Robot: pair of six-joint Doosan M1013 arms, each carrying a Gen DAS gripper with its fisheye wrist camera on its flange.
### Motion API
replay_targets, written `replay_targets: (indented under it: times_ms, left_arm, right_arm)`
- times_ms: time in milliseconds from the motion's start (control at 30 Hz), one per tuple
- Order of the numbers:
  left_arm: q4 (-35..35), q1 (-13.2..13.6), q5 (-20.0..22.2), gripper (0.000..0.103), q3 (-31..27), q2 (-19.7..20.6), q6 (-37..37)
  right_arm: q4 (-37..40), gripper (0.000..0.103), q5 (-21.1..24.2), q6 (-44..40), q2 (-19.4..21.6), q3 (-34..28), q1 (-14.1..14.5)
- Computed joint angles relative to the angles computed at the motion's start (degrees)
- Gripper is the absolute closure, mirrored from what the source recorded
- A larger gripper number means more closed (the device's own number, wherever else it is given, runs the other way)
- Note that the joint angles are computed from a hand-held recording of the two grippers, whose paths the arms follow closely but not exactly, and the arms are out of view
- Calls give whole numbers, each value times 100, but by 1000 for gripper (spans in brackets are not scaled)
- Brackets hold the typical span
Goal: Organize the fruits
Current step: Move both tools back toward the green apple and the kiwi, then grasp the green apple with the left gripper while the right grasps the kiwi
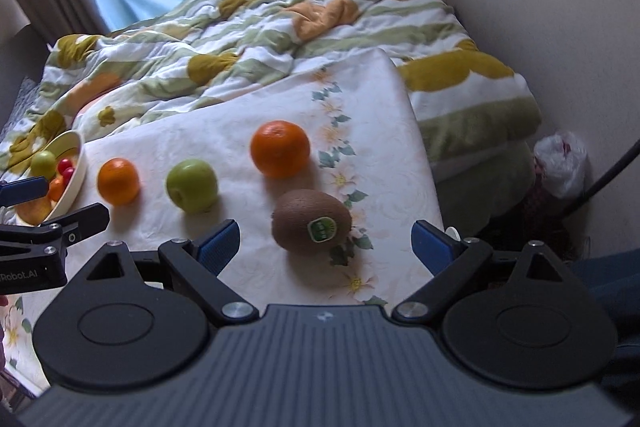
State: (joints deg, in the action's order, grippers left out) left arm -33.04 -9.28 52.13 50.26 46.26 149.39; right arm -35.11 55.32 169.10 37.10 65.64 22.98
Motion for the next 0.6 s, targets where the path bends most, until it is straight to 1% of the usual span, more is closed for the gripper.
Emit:
replay_targets:
  times_ms: [133, 200, 333, 433, 500, 533, 600]
  left_arm:
    - [200, -89, 430, 4, -515, 337, 30]
    - [314, -125, 703, 11, -819, 528, 4]
    - [568, -193, 1186, 14, -1356, 865, -125]
    - [656, -233, 1423, 19, -1623, 1043, -136]
    - [700, -256, 1552, 30, -1754, 1135, -138]
    - [731, -265, 1663, 33, -1850, 1193, -170]
    - [757, -274, 1938, 45, -2062, 1319, -216]
  right_arm:
    - [226, 0, 0, 142, 86, -75, -107]
    - [309, 0, 39, 173, 157, -166, -148]
    - [452, 0, 126, 157, 311, -367, -213]
    - [609, 0, 206, 100, 447, -536, -258]
    - [706, 1, 228, 67, 515, -614, -275]
    - [745, 2, 243, 52, 556, -662, -282]
    - [813, 4, 278, 11, 612, -737, -292]
